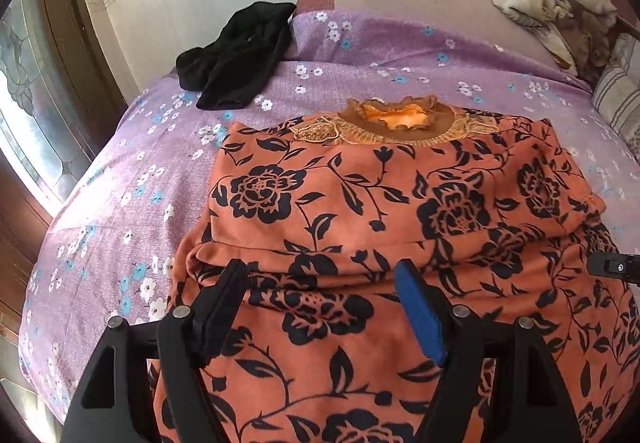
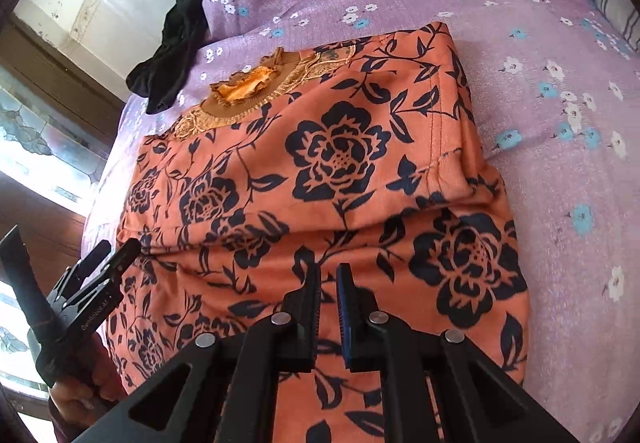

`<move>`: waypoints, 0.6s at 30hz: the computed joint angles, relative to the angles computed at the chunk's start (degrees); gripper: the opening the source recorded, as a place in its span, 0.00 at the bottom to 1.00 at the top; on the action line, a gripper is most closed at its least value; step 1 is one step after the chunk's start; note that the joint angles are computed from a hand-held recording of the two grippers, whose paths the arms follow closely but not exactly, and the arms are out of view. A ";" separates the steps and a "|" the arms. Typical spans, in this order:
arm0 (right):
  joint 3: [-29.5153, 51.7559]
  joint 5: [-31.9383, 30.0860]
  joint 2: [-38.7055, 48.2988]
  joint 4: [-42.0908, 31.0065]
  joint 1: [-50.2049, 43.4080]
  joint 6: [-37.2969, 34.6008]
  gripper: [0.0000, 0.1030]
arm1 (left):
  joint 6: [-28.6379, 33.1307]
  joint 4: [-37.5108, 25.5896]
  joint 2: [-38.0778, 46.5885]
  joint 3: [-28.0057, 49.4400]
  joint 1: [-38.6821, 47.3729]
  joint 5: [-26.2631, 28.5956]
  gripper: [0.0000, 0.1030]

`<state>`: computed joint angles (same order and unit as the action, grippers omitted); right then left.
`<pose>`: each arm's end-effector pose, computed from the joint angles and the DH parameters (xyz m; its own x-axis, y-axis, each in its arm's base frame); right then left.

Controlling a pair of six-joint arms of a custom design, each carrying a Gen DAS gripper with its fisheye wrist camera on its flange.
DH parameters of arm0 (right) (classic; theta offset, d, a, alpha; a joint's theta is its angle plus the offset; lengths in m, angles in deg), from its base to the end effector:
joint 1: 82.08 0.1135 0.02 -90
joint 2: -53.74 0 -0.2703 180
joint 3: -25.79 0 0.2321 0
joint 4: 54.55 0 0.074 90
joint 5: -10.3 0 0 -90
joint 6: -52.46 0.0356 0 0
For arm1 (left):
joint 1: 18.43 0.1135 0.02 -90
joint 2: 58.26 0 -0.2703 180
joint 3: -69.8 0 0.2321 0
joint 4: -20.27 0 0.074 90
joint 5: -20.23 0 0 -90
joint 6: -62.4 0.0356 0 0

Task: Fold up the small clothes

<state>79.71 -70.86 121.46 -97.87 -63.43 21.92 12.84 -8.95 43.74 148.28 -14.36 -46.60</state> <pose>0.1933 0.0595 0.2166 -0.6084 0.6929 -0.3870 0.5649 0.7206 0.4020 0.3537 0.0111 0.2003 -0.4924 0.5628 -0.6639 0.6461 0.7474 0.1544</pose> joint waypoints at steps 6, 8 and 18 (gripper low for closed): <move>-2.02 3.35 -2.00 -1.76 12.37 11.07 0.59 | 3.91 -0.06 -9.48 -8.96 5.95 6.63 0.80; -1.88 5.48 -0.66 -3.50 17.02 15.64 0.59 | 5.29 0.39 -11.81 -11.07 7.90 8.60 0.80; 1.11 14.51 4.63 -11.85 34.96 30.91 0.59 | 10.57 -1.57 -13.93 -12.90 14.68 13.36 0.80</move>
